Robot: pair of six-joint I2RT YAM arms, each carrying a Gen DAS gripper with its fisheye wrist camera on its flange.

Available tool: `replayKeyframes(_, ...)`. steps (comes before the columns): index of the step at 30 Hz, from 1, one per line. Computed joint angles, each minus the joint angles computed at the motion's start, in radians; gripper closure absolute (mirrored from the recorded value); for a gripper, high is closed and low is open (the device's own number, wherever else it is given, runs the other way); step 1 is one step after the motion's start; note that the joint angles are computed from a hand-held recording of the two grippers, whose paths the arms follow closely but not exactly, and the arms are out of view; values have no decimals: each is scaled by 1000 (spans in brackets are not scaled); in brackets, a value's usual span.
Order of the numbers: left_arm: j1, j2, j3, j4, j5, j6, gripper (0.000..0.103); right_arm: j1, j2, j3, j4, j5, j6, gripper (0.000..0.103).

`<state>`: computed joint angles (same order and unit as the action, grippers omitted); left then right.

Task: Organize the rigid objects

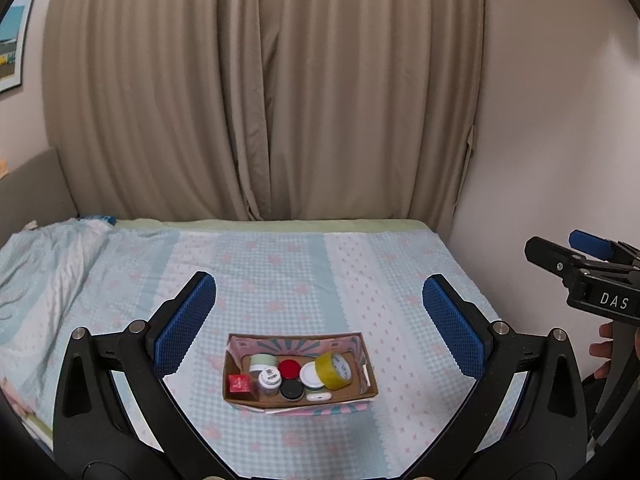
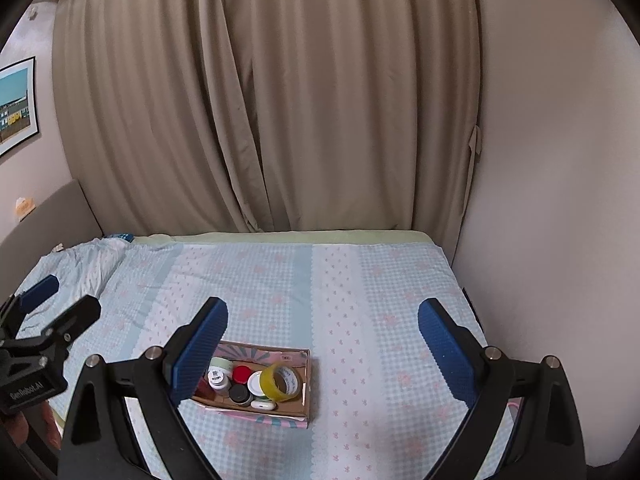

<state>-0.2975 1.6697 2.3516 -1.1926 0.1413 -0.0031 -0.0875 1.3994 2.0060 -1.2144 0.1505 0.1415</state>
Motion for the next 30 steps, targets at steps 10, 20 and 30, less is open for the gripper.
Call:
replayKeyframes(10,-6,-13,-37,36,-7,-2,0,-3,7,6,8,5,0,8)
replayKeyframes(20,1,-30,-78,58,0,-6,0,1,6,7,5,9,2,8)
replayKeyframes(30,1,-30,-74,56,-5,-7,0,-3,7,4,9,5,0,8)
